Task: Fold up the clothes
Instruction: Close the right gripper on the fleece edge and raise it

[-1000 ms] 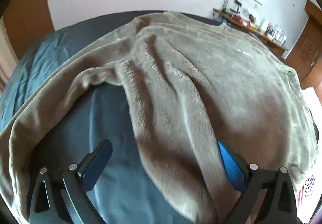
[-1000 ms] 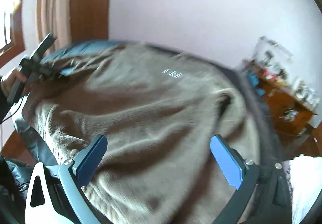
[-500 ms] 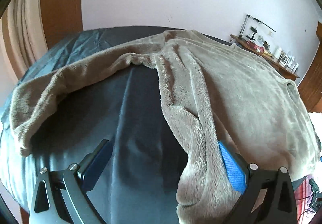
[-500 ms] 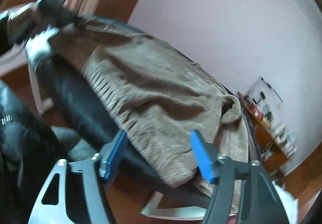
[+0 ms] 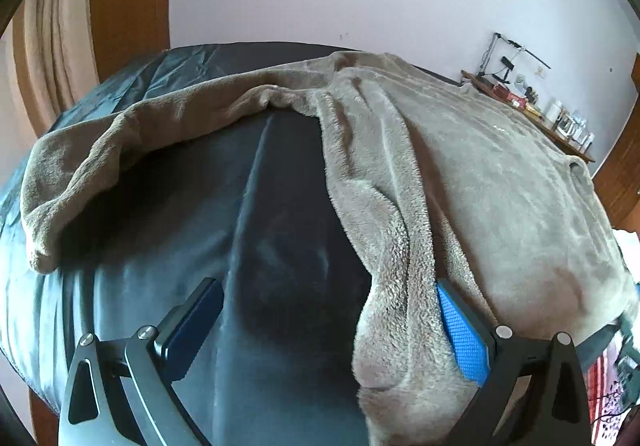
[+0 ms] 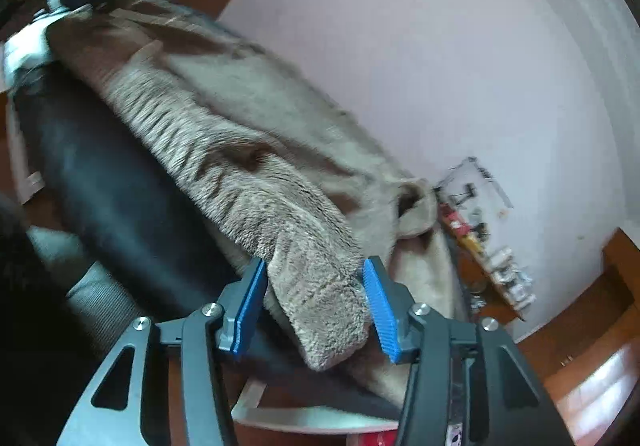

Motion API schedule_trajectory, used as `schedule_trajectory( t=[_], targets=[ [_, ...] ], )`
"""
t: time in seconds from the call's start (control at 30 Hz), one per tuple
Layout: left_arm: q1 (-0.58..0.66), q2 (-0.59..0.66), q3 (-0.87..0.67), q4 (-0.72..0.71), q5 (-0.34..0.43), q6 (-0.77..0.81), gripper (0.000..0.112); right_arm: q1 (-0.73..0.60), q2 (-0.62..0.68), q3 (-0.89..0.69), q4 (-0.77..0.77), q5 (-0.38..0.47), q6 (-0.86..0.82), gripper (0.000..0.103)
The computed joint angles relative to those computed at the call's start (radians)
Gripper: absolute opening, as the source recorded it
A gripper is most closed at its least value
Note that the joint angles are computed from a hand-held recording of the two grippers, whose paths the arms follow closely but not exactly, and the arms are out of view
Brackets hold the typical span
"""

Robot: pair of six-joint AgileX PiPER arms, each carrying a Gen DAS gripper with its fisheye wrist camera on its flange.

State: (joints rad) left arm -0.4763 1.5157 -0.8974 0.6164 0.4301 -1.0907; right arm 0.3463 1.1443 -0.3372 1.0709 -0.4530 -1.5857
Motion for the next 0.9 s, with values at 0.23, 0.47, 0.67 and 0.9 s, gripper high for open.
schedule_trajectory(
  t=[0.23, 0.47, 0.67, 0.9],
  targets=[
    [-0.015, 0.015, 0.011, 0.049, -0.025, -0.076, 0.103, 0.154, 0.195, 0.022, -0.135, -0.372, 0.216, 0.054],
    [0.011, 0.014, 0.036, 0.002, -0.087, -0.051, 0.103, 0.278, 0.347, 0.064, -0.169, -0.628, 0.174, 0.05],
    [0.022, 0.01, 0.05, 0.013, -0.116, -0.055, 0.103, 0.226, 0.364, 0.119, -0.105, -0.71, 0.161, 0.05],
    [0.021, 0.003, 0.057, 0.001, -0.126, -0.047, 0.103, 0.333, 0.32, 0.061, -0.072, -0.741, 0.133, 0.045]
  ],
)
